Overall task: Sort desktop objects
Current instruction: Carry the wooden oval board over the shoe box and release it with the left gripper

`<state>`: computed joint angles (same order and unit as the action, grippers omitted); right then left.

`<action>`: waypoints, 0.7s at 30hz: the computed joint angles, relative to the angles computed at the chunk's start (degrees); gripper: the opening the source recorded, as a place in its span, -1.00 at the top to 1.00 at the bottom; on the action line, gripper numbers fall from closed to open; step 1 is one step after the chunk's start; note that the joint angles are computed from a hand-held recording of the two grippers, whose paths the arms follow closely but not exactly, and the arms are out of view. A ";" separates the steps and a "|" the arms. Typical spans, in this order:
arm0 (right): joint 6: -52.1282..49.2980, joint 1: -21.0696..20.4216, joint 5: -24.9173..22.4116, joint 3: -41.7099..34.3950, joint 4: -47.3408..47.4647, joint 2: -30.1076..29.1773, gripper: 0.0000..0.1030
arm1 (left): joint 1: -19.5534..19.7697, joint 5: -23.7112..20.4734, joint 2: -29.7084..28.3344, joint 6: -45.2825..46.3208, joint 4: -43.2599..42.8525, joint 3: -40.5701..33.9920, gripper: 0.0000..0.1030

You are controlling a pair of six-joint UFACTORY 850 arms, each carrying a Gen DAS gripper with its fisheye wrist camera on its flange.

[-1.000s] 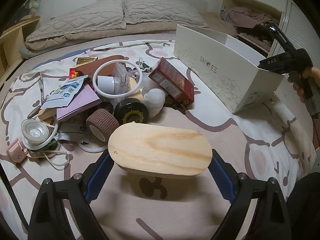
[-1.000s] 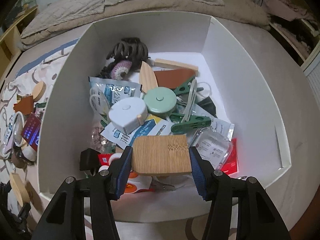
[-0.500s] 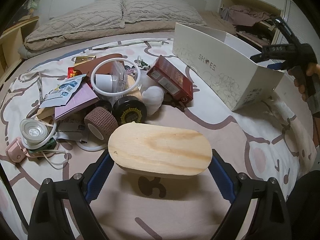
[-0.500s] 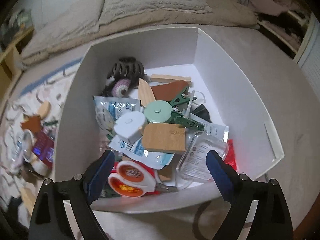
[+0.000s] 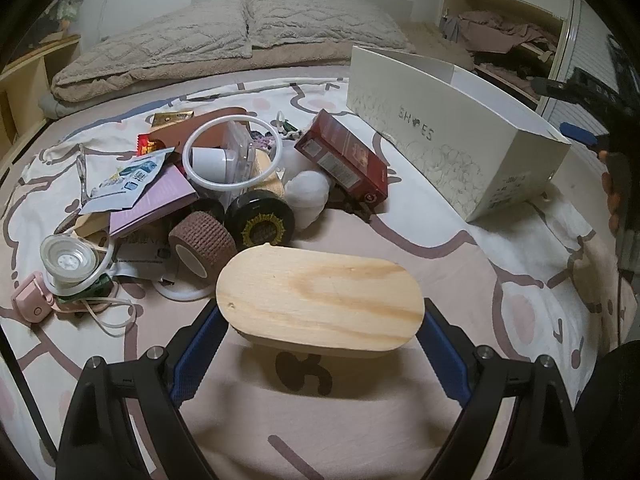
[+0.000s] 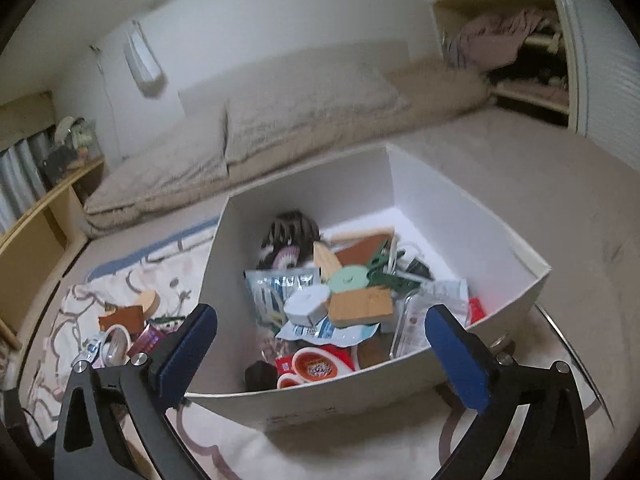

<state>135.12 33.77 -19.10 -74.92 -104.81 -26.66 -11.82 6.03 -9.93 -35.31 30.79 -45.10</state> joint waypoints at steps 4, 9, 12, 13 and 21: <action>7.51 0.57 -2.99 2.51 -8.92 0.91 -1.00 | 0.05 0.58 0.47 -1.21 0.70 0.20 -0.81; 14.22 0.29 -4.29 4.78 -15.09 1.91 -1.00 | -0.75 1.18 1.75 10.09 -10.97 0.34 -0.81; 19.51 -0.11 -4.79 6.08 -19.43 2.75 -1.00 | -1.56 1.52 2.21 15.34 -16.85 -0.43 -0.81; 20.75 -0.17 -5.11 6.45 -20.48 2.99 -1.00 | -1.90 1.78 2.22 15.06 -16.71 -0.90 -0.81; 25.69 -1.11 -6.74 8.49 -24.13 4.12 -1.00 | -5.79 1.17 -1.61 7.46 -8.29 -9.26 -0.81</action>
